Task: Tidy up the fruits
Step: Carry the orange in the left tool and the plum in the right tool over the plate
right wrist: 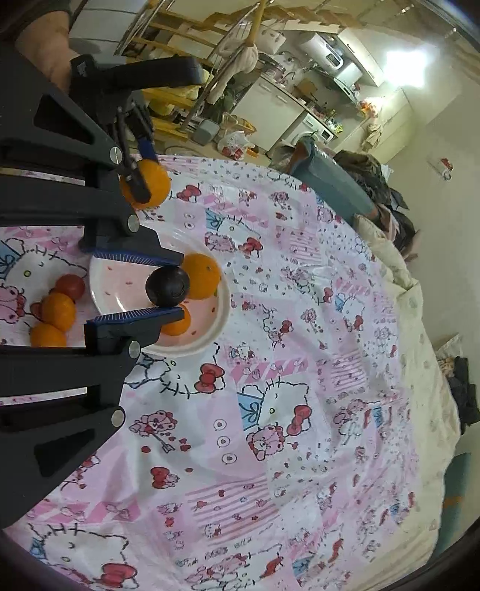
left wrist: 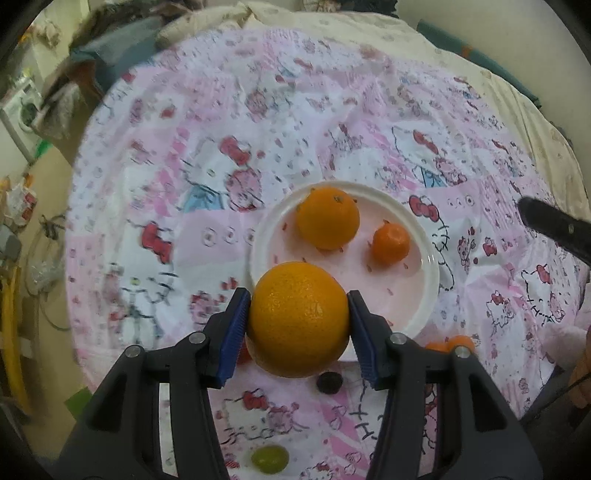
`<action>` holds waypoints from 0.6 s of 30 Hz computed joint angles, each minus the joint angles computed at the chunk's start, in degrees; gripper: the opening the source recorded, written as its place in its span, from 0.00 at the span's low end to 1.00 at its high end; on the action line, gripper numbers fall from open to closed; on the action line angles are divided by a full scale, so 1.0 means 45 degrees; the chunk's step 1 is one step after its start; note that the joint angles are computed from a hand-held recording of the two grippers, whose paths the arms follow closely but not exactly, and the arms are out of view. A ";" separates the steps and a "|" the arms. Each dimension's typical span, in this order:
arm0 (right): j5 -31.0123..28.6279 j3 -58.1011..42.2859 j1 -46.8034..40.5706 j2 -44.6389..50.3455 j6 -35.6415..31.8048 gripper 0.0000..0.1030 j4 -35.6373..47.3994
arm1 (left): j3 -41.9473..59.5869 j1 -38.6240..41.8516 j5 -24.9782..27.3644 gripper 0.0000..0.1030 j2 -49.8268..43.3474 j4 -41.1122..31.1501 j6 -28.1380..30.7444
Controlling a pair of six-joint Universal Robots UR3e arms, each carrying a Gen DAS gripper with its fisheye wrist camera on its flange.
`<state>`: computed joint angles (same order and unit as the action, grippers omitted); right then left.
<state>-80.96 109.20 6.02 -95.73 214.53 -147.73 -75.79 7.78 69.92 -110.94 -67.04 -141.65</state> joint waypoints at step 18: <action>0.1231 -0.2682 -0.1014 0.4338 -0.1429 0.23 0.0304 | 0.3427 -0.1827 0.1744 0.47 -0.3813 -0.0069 -0.0945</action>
<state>-75.41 97.14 1.46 -76.21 208.10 -146.36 -60.36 -0.44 77.77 -128.10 -67.35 -145.91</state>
